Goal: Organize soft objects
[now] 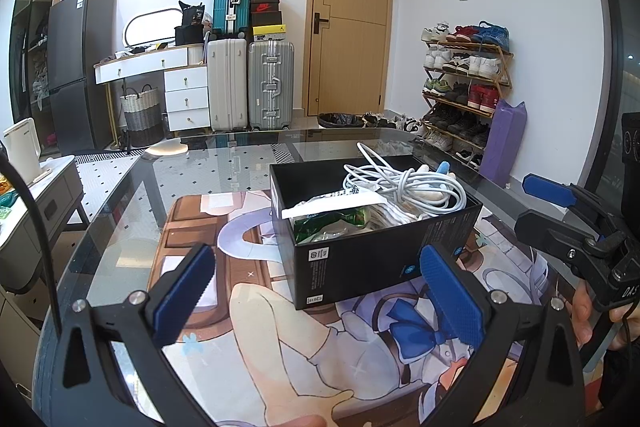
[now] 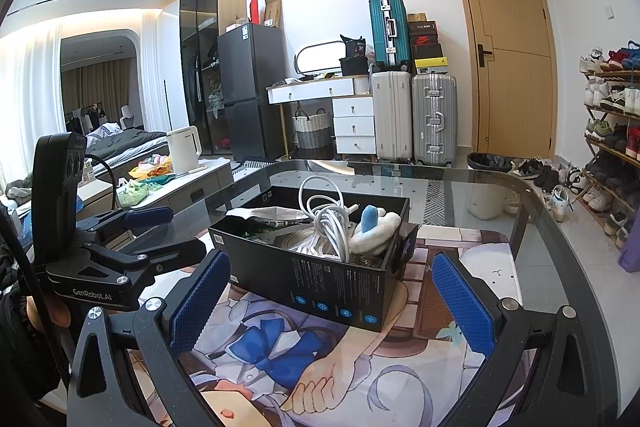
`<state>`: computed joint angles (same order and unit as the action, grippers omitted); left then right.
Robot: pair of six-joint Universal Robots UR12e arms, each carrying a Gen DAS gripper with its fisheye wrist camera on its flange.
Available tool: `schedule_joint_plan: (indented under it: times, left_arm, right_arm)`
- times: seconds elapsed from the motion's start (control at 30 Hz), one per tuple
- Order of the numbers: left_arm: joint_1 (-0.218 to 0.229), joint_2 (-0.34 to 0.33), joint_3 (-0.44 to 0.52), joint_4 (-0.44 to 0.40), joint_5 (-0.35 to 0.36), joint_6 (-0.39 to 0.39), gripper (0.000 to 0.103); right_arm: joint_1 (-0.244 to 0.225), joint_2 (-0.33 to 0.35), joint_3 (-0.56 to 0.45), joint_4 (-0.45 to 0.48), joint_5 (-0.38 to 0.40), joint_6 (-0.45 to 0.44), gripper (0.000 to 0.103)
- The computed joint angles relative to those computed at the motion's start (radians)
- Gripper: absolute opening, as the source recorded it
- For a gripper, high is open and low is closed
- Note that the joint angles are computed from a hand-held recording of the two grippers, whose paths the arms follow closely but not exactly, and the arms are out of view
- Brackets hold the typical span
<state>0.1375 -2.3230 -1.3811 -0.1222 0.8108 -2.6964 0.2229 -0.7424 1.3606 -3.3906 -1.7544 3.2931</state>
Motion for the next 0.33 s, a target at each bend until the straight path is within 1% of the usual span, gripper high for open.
schedule_joint_plan:
  times: [0.33]
  left_arm:
    - [0.0,0.0,-0.001,0.0,-0.005,-0.003,0.103]
  right_arm:
    - [0.0,0.0,0.0,-0.001,0.0,0.0,0.103]
